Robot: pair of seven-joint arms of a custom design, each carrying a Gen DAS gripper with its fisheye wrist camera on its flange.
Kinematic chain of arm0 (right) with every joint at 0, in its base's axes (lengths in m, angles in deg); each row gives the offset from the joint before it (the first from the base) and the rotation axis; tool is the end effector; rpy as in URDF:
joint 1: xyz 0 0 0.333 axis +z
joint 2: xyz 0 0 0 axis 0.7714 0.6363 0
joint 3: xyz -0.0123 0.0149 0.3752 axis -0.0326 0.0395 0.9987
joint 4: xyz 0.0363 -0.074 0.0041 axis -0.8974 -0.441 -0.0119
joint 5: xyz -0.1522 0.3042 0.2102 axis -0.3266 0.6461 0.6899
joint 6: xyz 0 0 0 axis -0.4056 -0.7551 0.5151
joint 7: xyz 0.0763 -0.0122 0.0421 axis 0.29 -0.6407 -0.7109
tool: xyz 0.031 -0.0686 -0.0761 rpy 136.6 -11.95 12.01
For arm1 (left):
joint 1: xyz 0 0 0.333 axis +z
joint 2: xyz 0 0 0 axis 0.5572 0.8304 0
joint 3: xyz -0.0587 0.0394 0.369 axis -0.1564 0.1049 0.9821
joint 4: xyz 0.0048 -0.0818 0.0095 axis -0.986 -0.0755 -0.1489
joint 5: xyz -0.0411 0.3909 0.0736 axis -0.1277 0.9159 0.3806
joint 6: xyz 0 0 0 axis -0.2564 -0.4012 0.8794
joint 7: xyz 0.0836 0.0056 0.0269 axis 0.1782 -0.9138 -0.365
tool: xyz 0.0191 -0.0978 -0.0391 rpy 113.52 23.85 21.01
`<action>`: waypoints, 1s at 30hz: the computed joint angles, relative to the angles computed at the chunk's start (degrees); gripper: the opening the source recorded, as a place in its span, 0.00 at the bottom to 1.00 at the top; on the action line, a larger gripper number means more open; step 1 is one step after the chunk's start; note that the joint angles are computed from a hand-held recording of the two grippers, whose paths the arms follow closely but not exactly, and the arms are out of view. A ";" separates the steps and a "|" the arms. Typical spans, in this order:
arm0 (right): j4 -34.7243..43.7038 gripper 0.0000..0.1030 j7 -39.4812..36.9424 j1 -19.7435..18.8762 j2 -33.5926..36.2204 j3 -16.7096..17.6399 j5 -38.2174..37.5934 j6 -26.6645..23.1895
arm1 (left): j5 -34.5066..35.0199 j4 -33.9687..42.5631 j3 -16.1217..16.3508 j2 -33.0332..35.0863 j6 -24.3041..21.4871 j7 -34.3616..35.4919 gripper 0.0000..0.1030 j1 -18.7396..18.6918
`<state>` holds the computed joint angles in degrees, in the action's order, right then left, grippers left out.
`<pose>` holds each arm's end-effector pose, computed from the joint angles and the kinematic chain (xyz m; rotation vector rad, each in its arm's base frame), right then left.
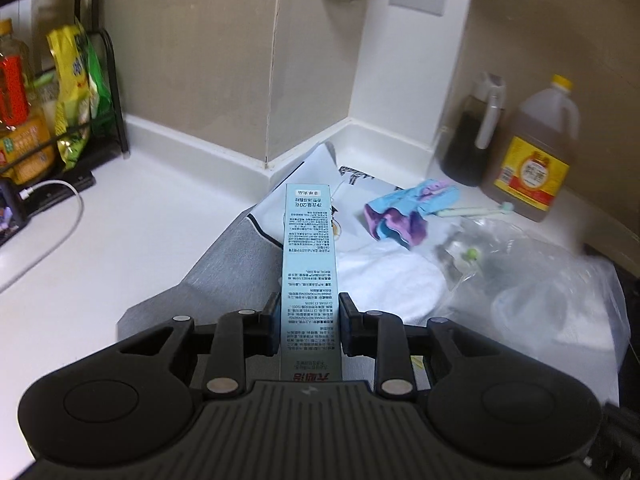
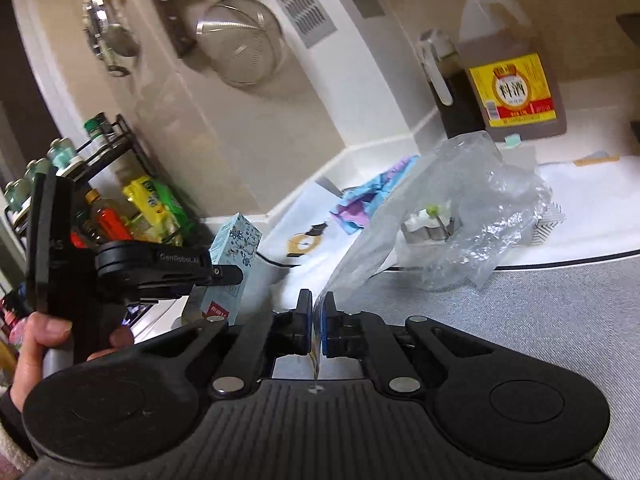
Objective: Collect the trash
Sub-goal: 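Grasp the light-blue box with the left gripper while the right grasps the clear plastic bag, then carry the blue box with the left gripper while the right carries the plastic bag to the bin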
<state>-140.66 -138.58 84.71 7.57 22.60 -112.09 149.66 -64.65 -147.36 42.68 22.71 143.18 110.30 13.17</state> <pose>0.4636 0.4530 0.6809 -1.1671 1.6455 -0.5415 0.6053 -0.3405 0.7015 -1.5397 1.9822 -0.9692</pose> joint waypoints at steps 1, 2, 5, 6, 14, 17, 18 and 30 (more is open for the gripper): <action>0.08 0.04 -0.37 0.28 -0.17 0.20 -0.39 -0.54 | 0.39 -1.81 0.08 -1.39 0.72 -0.21 0.30 0.00; 0.11 0.04 -0.50 0.52 -0.38 0.40 -0.74 -0.93 | 0.57 -3.62 0.00 -2.80 1.29 -0.27 0.30 0.18; 0.11 0.04 -1.23 1.00 -1.11 1.03 -1.14 -1.48 | -0.27 -8.46 -0.85 -6.93 1.81 0.16 0.30 1.38; 0.12 0.04 -1.55 1.13 -1.36 1.25 -1.36 -1.68 | -0.59 -10.24 -1.20 -8.37 2.37 0.29 0.30 1.88; 0.40 0.04 -2.84 1.97 -3.19 3.06 -3.71 -4.04 | -2.77 -22.12 -4.13 -19.08 5.10 1.34 0.30 6.38; -0.07 0.04 -3.00 2.24 -4.18 3.89 -3.95 -4.10 | -5.49 -26.55 -4.88 -23.23 5.90 3.09 0.30 7.69; -0.25 0.04 -3.50 2.38 -4.53 4.26 -4.06 -4.23 | -5.91 -28.13 -5.23 -24.67 6.28 3.48 0.30 8.25; -4.07 0.04 -8.24 3.79 -8.68 8.60 -1.87 -4.87 | -17.07 -43.70 -6.14 -40.53 6.68 12.41 0.30 9.94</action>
